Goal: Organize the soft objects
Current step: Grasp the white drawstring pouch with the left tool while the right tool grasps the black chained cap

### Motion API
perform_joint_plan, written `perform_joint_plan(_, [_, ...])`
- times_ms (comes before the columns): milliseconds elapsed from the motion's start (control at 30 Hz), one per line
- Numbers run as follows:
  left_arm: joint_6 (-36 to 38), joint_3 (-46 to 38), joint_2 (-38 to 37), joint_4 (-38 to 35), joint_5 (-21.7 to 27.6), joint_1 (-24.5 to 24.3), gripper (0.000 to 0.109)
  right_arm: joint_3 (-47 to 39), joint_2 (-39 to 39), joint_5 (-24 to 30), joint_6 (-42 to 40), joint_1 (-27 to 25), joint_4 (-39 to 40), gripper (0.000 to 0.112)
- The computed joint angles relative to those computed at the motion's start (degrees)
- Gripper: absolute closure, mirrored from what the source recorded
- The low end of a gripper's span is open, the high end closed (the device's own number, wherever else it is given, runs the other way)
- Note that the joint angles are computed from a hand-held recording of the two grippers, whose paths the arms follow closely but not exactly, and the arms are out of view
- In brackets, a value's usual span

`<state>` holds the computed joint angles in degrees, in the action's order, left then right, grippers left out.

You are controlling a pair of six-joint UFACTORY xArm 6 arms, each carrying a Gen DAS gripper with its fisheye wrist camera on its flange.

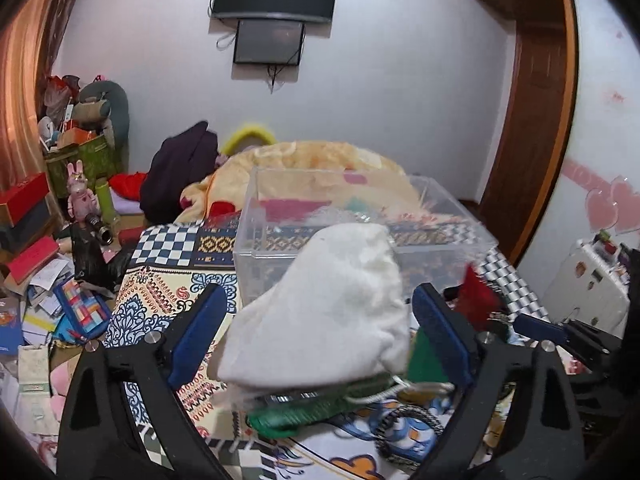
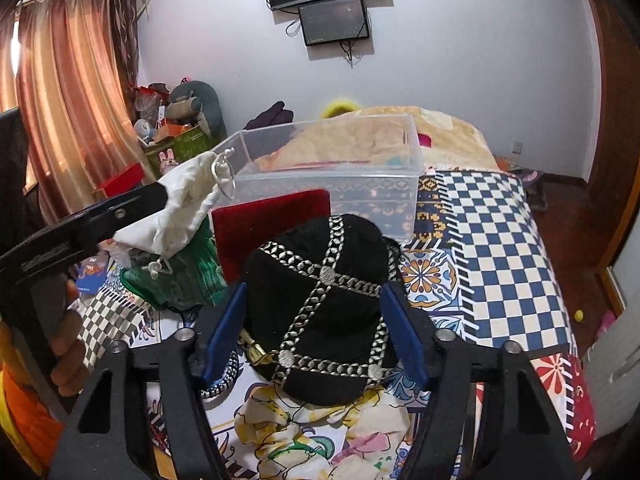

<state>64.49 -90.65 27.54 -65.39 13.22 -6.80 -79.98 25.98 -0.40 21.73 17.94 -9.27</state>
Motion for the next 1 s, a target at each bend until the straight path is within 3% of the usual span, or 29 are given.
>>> perform_joint_plan(67, [-4.8,-1.8,1.6,4.6,2.8,0.7,0.014,-0.7,0.5,1.5,-7.0,0.8,8.0,0.062])
perform_joint_plan(167, [-10.4,-4.7,4.3,10.1,6.3,1.8,0.015,-2.0,1.3,3.4,-10.9,1.0,13.0,0.072])
perform_joint_plan(300, [-10.3,-4.7,4.8,10.5,7.0,1.8,0.031,-1.7,1.2,3.5,-19.2,1.6,23.0,0.081])
perform_joint_plan(367, [-8.8,-3.9,4.4,9.2,6.1,1.4,0.043,-1.4,1.0,3.4,-19.3,1.6,23.2,0.083])
perform_joint_plan(467, [-8.9,-2.1,3.5,9.3,3.4,0.6,0.050,-0.8,0.5,3.1,-18.1,1.5,21.6,0.087])
perform_joint_plan(600, [-9.5,-1.2,2.5,8.1,3.8,0.7,0.077,0.4,-0.3,2.2,-14.3,1.2,17.7,0.093])
perform_joint_plan(800, [-6.0,1.0,0.0,4.8,3.6,0.8,0.084,1.8,-2.1,0.6,-15.9,1.3,20.6,0.095])
perform_joint_plan(900, [-4.7,1.6,-0.9,3.2,4.8,1.0,0.086,2.3,-3.3,-1.2,-24.4,2.7,29.2,0.096])
perform_joint_plan(1000, [-1.6,2.3,-2.3,-0.2,5.1,1.1,0.086,3.0,-4.1,-3.0,-19.1,2.3,22.2,0.096])
